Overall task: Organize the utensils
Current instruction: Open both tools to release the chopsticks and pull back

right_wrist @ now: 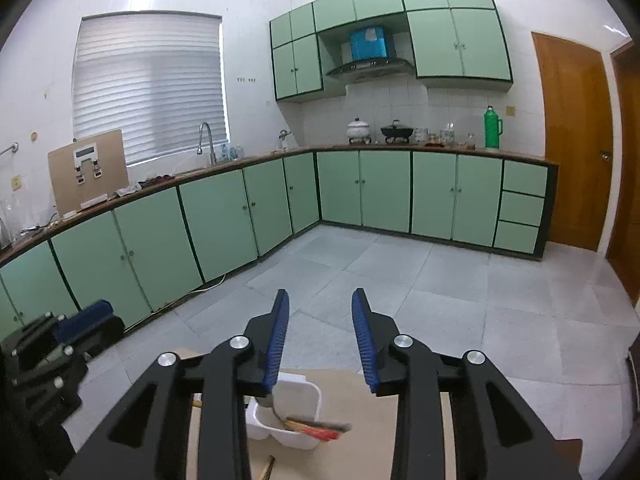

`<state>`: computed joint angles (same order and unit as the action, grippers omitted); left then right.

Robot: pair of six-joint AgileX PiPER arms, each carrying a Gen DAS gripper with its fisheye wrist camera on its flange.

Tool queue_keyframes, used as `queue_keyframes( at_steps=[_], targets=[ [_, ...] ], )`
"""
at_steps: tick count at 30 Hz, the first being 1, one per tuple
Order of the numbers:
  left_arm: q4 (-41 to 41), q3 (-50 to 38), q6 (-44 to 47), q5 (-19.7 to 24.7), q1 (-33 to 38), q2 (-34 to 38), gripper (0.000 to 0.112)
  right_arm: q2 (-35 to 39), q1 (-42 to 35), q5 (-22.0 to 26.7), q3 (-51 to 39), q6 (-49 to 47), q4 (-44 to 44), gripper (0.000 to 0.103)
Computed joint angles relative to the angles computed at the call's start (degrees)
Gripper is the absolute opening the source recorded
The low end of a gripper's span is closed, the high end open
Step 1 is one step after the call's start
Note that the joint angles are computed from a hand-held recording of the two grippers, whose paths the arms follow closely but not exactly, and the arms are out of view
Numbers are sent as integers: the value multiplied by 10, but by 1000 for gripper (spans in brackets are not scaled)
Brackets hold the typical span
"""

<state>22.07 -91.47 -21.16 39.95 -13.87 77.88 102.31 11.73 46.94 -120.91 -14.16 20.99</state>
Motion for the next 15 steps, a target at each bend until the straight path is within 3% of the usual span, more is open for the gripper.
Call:
queue_keyframes(
  at_steps=[3,9,15],
  targets=[
    [53,25,-39,13,-26,-35,38,-55,-12,-38,81,-23,15,52],
    [153,149,-146,39,-101,-139,54,-223,-38,-128,337,-121,77,81],
    [182,299,-239,81,-165,-221,62,-341,-47,-169,542,-171,116,94]
  ],
)
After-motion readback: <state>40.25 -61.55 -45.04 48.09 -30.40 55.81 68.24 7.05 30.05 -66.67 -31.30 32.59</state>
